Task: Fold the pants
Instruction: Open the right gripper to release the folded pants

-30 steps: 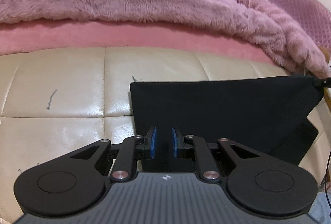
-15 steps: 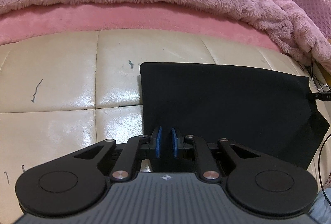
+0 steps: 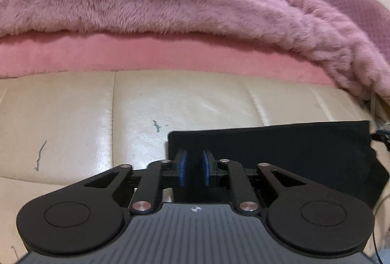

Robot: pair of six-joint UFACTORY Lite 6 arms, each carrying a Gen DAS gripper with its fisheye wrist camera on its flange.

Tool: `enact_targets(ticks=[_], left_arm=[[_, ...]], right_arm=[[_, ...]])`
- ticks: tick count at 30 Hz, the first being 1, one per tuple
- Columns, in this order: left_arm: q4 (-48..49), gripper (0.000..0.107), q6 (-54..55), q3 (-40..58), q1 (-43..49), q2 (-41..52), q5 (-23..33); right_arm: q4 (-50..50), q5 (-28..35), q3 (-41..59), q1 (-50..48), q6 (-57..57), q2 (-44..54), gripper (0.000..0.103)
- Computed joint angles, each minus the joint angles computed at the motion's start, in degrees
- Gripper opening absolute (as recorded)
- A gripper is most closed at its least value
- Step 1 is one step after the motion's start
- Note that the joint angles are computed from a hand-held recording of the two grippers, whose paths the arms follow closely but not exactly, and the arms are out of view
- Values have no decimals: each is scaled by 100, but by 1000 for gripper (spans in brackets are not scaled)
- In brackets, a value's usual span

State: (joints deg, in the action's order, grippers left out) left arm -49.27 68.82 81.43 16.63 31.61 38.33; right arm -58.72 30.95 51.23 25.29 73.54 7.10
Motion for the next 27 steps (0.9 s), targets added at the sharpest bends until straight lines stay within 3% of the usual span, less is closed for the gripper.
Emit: enact_targets(ticks=[4,8,9,12,16,20,23,27], left_arm=[[38,6,-144,127,-146,254,-465],[-73,6,-69,77,-167,208,-602],[-33,7,-195,80,-125,167,-522],[-72,23,-273,-93,127,-135,-187],[-117,24,11,-495,706,-567,643],[21,24,775,-1387,1282,-1292,1432],[261,24,1288,-2056,1528,-1822,1620],[663,22,1432,-2590,1686,-2103,1366]], right_arm=[[258,-160,86,-207,-119,475,10],[-367,-549,-351,-254,766,326,12],[-341,-570,-339,-270,790,338,12],[-97,-295,-158,-136,689,387,12],[-666,240,-245,748,1862,38,13],[-933,60,-198,1675,3170,-29,14],[-1376,-7,212,2396,4299,489,15],[-1942,142,927,3088,5459,1388,15]])
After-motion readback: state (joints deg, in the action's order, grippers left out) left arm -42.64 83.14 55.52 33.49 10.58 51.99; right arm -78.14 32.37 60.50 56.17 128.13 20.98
